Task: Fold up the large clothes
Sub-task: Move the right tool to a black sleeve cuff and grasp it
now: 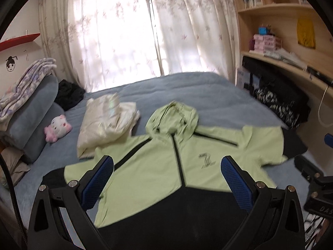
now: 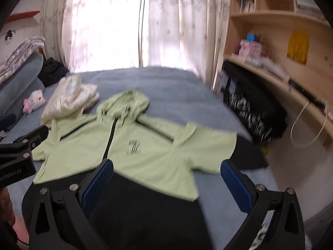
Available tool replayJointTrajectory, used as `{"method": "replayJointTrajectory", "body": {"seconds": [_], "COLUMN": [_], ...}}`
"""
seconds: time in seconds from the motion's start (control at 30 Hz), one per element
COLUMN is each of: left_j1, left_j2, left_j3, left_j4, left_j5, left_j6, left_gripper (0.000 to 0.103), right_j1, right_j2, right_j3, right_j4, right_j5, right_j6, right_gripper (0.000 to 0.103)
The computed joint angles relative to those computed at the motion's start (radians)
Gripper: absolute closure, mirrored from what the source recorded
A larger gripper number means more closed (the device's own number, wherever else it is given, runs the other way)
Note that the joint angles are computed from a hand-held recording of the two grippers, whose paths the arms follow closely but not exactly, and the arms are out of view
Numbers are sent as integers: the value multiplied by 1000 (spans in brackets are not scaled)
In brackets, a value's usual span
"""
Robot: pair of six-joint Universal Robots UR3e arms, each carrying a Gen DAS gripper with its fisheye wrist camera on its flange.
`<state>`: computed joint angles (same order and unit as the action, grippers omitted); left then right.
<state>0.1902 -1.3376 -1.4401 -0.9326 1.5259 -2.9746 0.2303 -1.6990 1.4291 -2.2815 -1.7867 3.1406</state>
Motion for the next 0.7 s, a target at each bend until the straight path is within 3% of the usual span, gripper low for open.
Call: {"method": "replayJointTrajectory", "body": {"seconds": [0.1, 0.27, 0.33, 0.43, 0.57, 0.7], "left_j1": [-37, -113, -160, -194, -217, -254], "left_j2": [-90, -271, -383, -531, -744, -982], "left_j3": [131, 359, 508, 699, 961, 1244], "left_j4": [-16, -65, -129, -217, -329, -410], "left_j5": [-1, 23, 65, 60, 15, -11], "left_j6": [-36, -108, -144, -192, -264, -266], "left_gripper": [1, 1, 1, 1, 1, 1], "right_j1": [-39, -38, -60, -196, -335, -474], "right_j2": [12, 118, 179, 202, 257, 316], "right_j3": [-46, -131, -215, -289, -365, -402], "right_j4": [-54, -228, -166, -36, 35, 137], "right_j5": [-19, -218, -271, -102, 22, 180], "right_j6": [-37, -158, -177, -169, -175, -189], "right_gripper": [0, 0, 0, 0, 0, 2]}}
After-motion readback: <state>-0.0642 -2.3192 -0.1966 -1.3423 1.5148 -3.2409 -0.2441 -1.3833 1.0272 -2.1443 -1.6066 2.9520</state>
